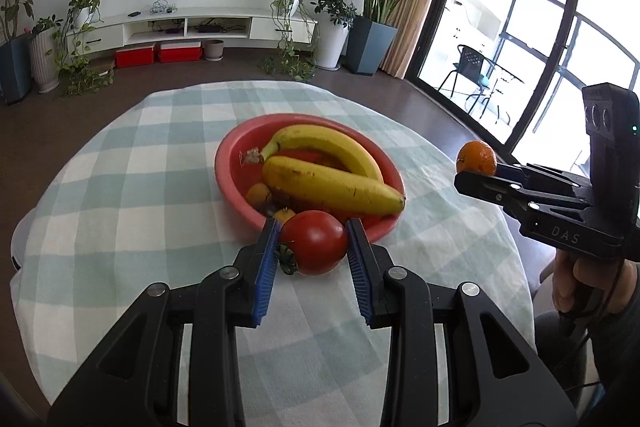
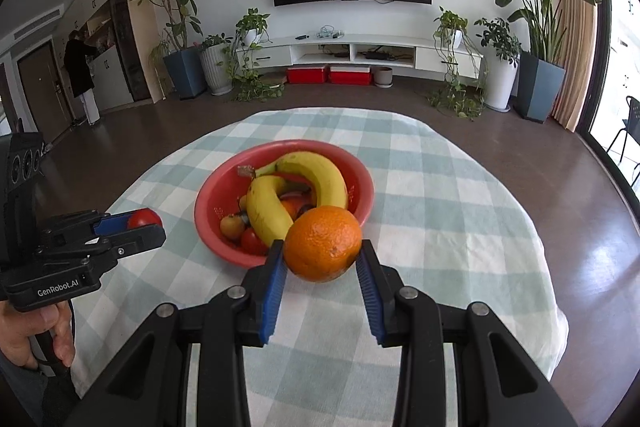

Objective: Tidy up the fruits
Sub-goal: 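Carry the tomato and the orange over the red bowl with both grippers, then open both grippers to drop the tomato and orange into the bowl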

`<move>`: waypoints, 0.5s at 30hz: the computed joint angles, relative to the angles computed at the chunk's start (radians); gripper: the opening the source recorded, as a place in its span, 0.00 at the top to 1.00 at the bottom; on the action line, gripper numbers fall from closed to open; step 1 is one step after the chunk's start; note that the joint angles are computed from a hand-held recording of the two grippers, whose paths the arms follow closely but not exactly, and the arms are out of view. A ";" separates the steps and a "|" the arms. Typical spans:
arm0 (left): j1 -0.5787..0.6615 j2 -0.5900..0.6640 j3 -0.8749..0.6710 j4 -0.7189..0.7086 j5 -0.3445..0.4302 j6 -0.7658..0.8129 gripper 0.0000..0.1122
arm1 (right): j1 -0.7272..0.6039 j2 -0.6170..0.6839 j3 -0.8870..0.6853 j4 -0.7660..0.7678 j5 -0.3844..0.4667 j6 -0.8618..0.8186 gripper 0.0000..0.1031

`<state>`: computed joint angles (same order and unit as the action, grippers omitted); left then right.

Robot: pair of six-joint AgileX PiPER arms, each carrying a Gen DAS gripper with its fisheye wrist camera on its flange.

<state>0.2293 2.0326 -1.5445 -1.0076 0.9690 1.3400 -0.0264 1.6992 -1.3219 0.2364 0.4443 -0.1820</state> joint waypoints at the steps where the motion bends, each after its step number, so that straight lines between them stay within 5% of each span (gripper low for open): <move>1: -0.015 0.017 -0.044 0.016 -0.004 -0.025 0.72 | -0.001 0.023 -0.039 -0.005 0.017 0.001 0.63; 8: -0.085 0.198 -0.379 0.121 0.000 -0.213 0.72 | 0.010 0.219 -0.323 -0.064 0.148 0.024 0.63; 15: -0.108 0.306 -0.477 0.159 -0.029 -0.261 0.72 | 0.039 0.389 -0.549 -0.115 0.258 0.058 0.63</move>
